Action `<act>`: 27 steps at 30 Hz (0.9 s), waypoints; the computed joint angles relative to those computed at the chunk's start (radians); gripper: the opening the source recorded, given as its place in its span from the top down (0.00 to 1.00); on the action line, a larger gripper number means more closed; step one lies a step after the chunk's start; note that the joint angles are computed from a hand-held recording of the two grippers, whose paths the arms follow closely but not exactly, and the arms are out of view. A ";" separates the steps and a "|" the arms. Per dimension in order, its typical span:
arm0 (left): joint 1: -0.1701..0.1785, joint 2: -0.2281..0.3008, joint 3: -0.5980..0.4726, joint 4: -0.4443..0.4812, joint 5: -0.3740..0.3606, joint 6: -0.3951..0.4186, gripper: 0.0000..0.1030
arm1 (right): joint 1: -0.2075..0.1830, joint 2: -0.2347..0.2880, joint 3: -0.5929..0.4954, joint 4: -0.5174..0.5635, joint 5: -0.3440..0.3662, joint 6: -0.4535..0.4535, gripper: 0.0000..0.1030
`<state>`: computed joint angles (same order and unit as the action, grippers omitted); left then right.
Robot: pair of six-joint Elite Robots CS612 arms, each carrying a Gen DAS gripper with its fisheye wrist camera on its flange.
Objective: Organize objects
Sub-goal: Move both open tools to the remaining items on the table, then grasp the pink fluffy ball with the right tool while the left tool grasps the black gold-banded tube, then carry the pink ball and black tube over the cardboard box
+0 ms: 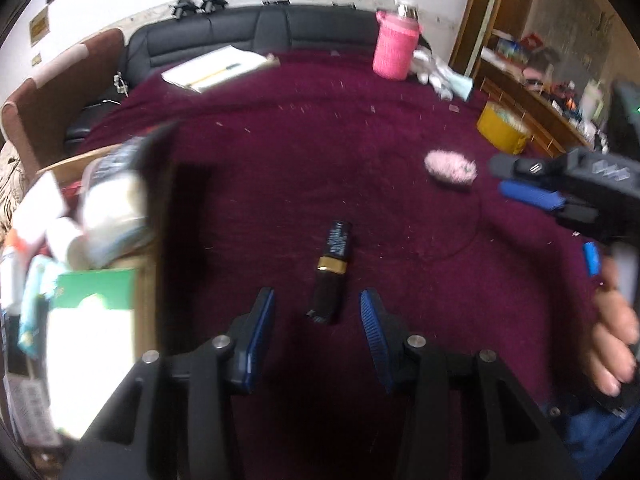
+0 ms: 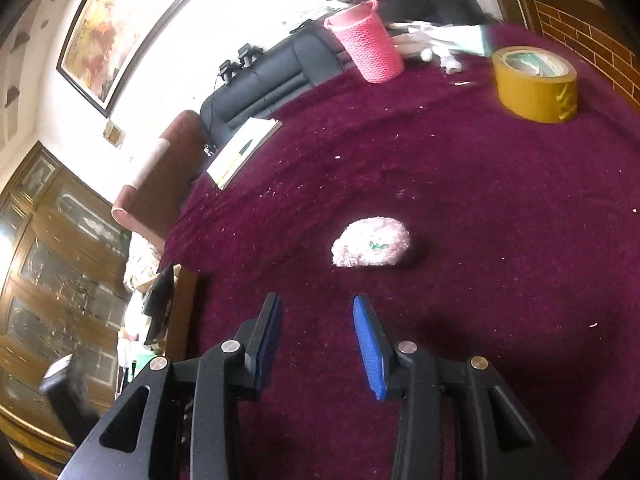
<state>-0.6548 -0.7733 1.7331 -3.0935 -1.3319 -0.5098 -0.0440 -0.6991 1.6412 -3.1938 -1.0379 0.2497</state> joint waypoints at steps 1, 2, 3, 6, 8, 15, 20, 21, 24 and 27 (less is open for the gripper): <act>-0.002 0.010 -0.021 0.034 0.013 0.001 0.59 | -0.002 0.001 -0.001 -0.005 0.000 0.006 0.60; -0.002 0.017 -0.035 0.056 0.021 0.005 0.59 | -0.004 0.002 0.001 -0.011 0.001 0.010 0.59; -0.004 0.023 -0.046 0.073 0.028 0.008 0.59 | -0.005 0.003 0.000 -0.014 -0.001 0.017 0.58; -0.003 0.043 -0.080 0.114 0.054 0.004 0.59 | -0.007 0.006 -0.001 -0.021 -0.014 0.028 0.52; 0.001 0.056 -0.088 0.089 0.058 -0.009 0.59 | -0.005 0.007 -0.003 -0.022 -0.031 0.030 0.52; -0.012 0.079 -0.070 -0.039 0.136 0.002 0.83 | 0.012 0.022 -0.028 0.014 -0.145 0.024 0.51; 0.008 0.081 -0.063 -0.088 0.069 0.001 0.84 | -0.005 0.042 -0.072 0.102 -0.056 0.101 0.51; 0.009 0.083 -0.066 -0.090 0.064 0.004 0.84 | -0.006 0.044 -0.080 0.116 -0.049 0.114 0.51; 0.007 0.084 -0.070 -0.082 0.069 0.017 0.84 | 0.003 0.055 -0.124 0.164 -0.078 0.135 0.51; 0.007 0.084 -0.070 -0.081 0.068 0.025 0.84 | 0.021 0.073 -0.180 0.234 -0.137 0.122 0.51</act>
<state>-0.6481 -0.6895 1.6633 -3.1744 -1.2642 -0.4847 -0.0234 -0.6263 1.4608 -2.9594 -1.1748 0.3713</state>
